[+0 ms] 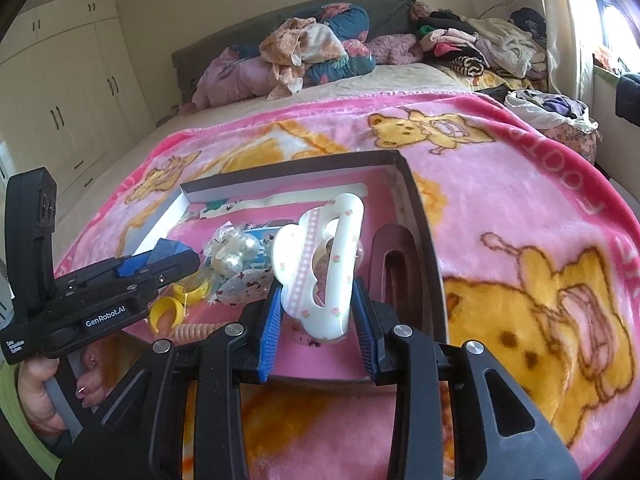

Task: Organize jewelry
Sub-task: 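Carry the blue case and white claw clip into the box and open both tools, then withdraw both tools toward the pink pompom hair tie and clear plastic bag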

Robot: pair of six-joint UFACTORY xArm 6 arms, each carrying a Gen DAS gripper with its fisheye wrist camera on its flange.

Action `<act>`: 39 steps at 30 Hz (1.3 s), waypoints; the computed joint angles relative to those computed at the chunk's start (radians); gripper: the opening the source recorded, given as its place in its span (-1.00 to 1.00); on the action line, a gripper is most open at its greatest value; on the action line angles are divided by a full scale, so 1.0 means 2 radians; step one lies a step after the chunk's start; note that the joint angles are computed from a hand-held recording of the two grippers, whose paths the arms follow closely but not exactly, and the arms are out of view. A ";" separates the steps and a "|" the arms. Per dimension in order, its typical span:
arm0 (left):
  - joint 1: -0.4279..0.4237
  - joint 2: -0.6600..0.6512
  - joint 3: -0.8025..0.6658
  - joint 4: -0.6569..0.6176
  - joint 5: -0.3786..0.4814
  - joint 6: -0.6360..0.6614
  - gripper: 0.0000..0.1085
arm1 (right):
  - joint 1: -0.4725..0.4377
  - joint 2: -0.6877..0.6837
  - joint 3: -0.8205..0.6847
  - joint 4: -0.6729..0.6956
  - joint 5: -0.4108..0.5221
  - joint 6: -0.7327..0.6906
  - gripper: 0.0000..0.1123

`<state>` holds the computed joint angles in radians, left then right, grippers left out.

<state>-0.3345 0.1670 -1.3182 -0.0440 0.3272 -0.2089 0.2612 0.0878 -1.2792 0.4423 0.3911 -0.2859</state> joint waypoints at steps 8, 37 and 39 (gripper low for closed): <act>0.004 0.006 -0.003 -0.005 0.004 0.001 -0.32 | 0.004 0.014 -0.009 -0.021 0.008 0.015 -0.39; 0.006 -0.035 0.030 0.071 -0.013 -0.066 0.53 | 0.008 -0.055 0.062 -0.008 -0.043 0.014 0.27; 0.006 -0.043 0.038 0.079 -0.019 -0.073 0.62 | 0.007 -0.063 0.070 -0.012 -0.050 0.017 0.32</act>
